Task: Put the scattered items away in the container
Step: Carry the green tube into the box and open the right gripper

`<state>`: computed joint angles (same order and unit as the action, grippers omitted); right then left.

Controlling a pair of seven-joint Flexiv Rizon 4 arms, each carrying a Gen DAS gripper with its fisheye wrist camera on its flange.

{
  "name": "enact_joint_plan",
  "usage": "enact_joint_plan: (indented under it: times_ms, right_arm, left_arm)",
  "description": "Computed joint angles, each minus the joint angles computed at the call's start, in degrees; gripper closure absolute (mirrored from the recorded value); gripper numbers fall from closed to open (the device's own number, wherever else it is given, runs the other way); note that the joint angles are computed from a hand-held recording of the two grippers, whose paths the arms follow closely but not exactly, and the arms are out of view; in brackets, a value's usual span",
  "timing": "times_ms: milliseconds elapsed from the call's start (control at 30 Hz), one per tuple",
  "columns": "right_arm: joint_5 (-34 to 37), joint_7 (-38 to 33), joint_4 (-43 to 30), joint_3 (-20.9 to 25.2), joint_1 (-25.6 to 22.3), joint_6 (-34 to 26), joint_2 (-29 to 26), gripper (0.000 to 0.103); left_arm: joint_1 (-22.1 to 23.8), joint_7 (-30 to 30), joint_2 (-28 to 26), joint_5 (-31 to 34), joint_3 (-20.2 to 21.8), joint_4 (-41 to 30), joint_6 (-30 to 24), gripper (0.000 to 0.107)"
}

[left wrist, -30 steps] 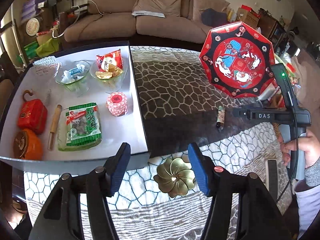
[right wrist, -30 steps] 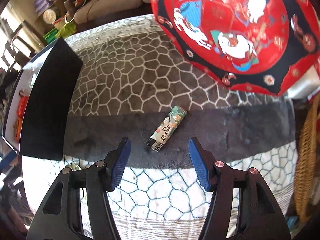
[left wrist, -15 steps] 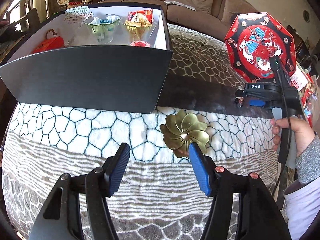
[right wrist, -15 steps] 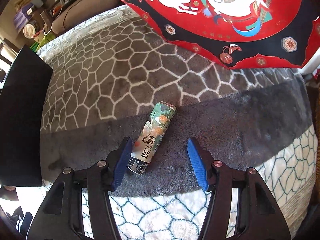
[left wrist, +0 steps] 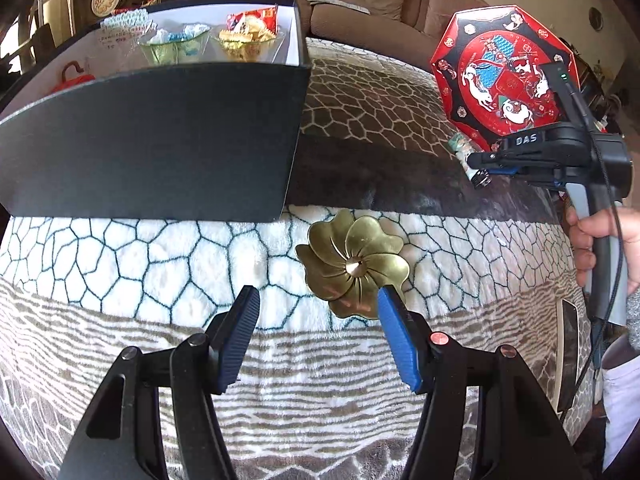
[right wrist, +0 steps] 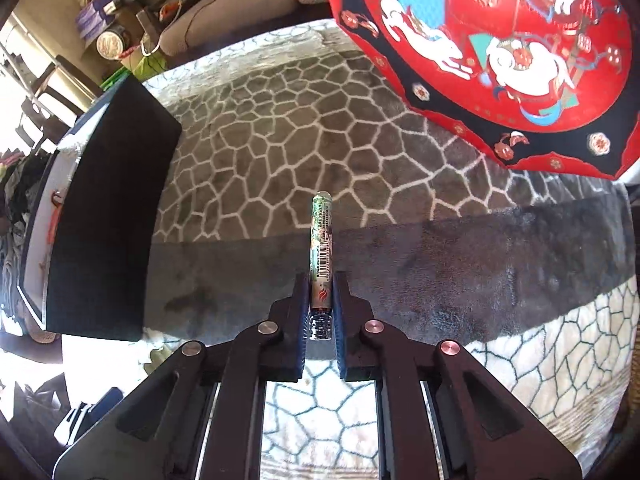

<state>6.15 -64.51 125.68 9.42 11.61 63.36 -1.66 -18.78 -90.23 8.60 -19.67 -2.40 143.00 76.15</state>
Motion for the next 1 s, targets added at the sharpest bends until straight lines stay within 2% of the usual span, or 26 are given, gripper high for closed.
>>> enact_joint_plan:
  times_ms: [100, 167, 267, 400, 567, 667, 733, 800, 833, 933, 1000]
  right_arm:
    - [3.6, -2.9, -3.1, 1.4, 1.6, -1.3, 2.4, 0.092]
    - [5.2, -4.5, -6.7, 2.1, 3.5, -2.5, 2.3, 0.092]
    - [8.9, -7.7, -14.2, 3.4, 6.8, -4.6, -0.3, 0.092]
    - [14.5, -9.8, -26.5, 5.4, 10.0, -9.9, -7.9, 0.092]
    - [13.0, -5.8, -43.0, 7.3, 13.5, -18.9, -22.3, 0.092]
    - [10.1, -2.3, -50.1, 7.2, 15.9, -23.2, -29.1, 0.092]
    - [9.6, -0.3, -53.7, 7.3, 16.7, -24.3, -33.0, 0.092]
    - [8.9, 2.1, -55.8, 7.1, 17.5, -24.2, -35.7, 0.092]
    - [8.7, 3.3, -56.3, 7.0, 17.7, -23.8, -36.6, 0.092]
    - [7.7, 7.0, -58.3, 6.5, 18.4, -23.5, -39.5, 0.092]
    - [7.6, 8.8, -58.2, 6.6, 18.4, -22.2, -40.3, 0.092]
  left_arm:
    - [-2.4, 3.2, 0.0, -6.9, 1.3, 1.1, 1.4, 0.045]
    - [-1.8, 2.5, 0.6, -6.2, 1.0, 1.3, 2.1, 0.045]
    - [-3.3, 4.4, 1.2, -8.9, 1.7, 2.0, 3.4, 0.045]
    - [-3.3, 4.9, 1.3, -11.0, 2.3, 2.3, 2.9, 0.045]
    - [-4.5, 8.0, 2.0, -19.0, 4.1, 3.7, 2.2, 0.045]
    - [-4.5, 9.7, 2.4, -23.3, 4.8, 4.6, 0.9, 0.045]
    - [-1.6, 7.5, 2.6, -20.4, 4.6, 5.0, -1.3, 0.045]
    - [-1.6, 9.0, 2.4, -23.7, 5.4, 5.3, -3.9, 0.045]
    - [-2.5, 11.2, 2.5, -27.6, 5.6, 5.7, -3.7, 0.045]
    - [0.0, 10.1, 3.6, -24.9, 4.8, 5.9, -4.9, 0.045]
    - [-0.4, 11.2, 3.9, -27.0, 5.1, 6.2, -5.7, 0.045]
